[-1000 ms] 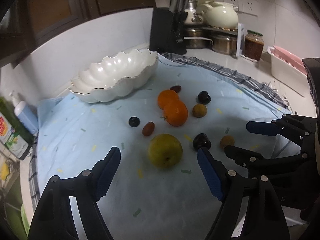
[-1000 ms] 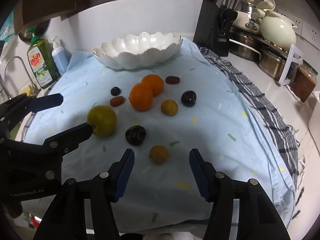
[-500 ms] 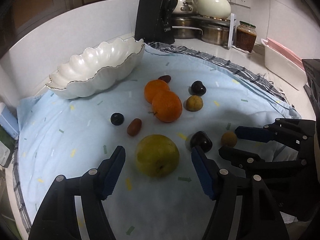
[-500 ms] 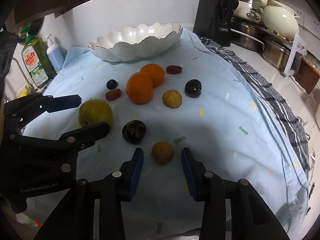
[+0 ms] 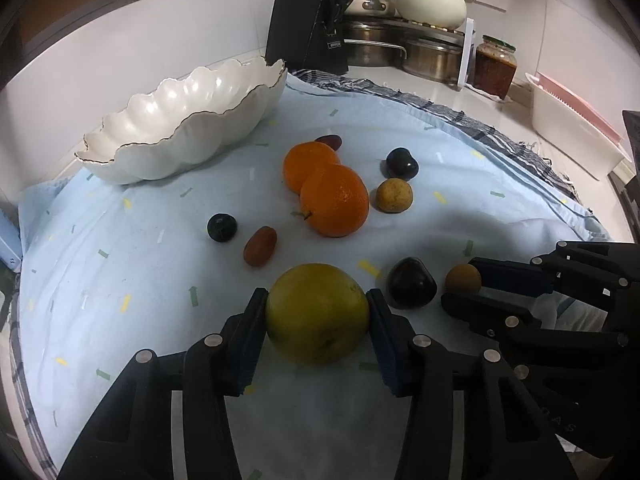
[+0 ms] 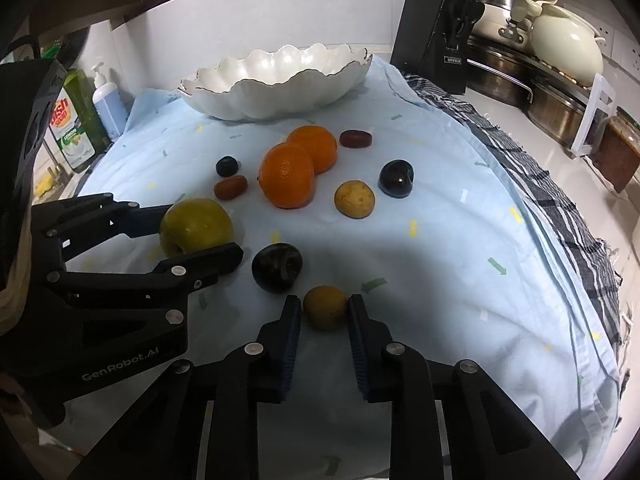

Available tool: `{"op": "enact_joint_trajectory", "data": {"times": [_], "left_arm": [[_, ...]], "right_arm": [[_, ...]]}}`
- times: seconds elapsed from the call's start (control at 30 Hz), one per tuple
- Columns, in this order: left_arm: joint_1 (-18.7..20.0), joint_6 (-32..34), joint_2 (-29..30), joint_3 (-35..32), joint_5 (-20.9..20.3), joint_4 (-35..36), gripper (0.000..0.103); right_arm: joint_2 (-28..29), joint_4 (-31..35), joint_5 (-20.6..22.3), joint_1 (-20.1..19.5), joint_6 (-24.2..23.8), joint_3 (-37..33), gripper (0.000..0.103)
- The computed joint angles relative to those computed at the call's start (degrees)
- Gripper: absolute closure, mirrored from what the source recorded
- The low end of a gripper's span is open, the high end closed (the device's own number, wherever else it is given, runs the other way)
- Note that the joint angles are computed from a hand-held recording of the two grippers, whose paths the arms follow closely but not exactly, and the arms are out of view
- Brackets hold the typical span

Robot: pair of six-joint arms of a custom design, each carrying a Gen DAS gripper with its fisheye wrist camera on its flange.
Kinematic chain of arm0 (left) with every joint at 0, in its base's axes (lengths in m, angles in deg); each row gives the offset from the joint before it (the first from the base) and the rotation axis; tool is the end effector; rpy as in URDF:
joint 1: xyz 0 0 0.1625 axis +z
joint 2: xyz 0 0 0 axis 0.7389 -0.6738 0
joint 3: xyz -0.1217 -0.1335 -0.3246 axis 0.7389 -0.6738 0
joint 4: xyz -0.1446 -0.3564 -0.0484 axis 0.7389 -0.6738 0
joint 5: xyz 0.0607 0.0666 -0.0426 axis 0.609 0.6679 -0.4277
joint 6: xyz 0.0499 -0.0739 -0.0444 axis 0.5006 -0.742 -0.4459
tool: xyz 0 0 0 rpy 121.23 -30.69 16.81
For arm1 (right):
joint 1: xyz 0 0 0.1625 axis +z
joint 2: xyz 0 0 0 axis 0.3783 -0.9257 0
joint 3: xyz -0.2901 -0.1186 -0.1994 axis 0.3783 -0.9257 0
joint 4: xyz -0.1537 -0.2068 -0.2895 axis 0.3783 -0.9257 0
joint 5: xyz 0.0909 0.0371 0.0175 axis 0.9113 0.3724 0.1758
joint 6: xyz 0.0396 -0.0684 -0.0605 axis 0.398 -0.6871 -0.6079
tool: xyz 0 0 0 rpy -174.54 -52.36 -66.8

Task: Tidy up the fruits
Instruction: 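Grasp the small tan fruit with the right tool while the left tool grasps the green apple, then carry the tan fruit in the right tool while the left tool carries the apple over the bowl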

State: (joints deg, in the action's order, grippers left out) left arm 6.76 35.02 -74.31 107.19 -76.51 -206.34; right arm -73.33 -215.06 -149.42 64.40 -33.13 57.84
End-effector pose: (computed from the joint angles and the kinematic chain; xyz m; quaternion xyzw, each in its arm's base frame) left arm -0.2764 -0.7318 -0.0247 0.2878 0.8736 -0.2328 0.3160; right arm 0.0555 -0.7113 0.1795 0.2427 -0.8921 0.2471 0.2902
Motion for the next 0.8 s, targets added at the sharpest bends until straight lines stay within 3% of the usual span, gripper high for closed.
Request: {"op": "enact_joint_trajectory", "data": {"times": [0.37, 0.63, 0.8], "left_arm": [[-0.1, -3.4, -3.5, 4.2, -1.6, -1.0, 0.055], [-1.4, -4.1, -4.7, 5.5, 1.3, -5.6, 0.055], [-2.2, -6.4, -4.4, 4.7, 4.9, -7.8, 0.055]], "right_arm": [[-0.4, -2.5, 0.9, 1.2, 0.4, 0.5, 0.078], [-0.7, -2.5, 3.5, 2.0, -1.1, -0.9, 0.078], [-0.4, -0.5, 7.5, 2.1, -3.8, -3.9, 0.078]]}}
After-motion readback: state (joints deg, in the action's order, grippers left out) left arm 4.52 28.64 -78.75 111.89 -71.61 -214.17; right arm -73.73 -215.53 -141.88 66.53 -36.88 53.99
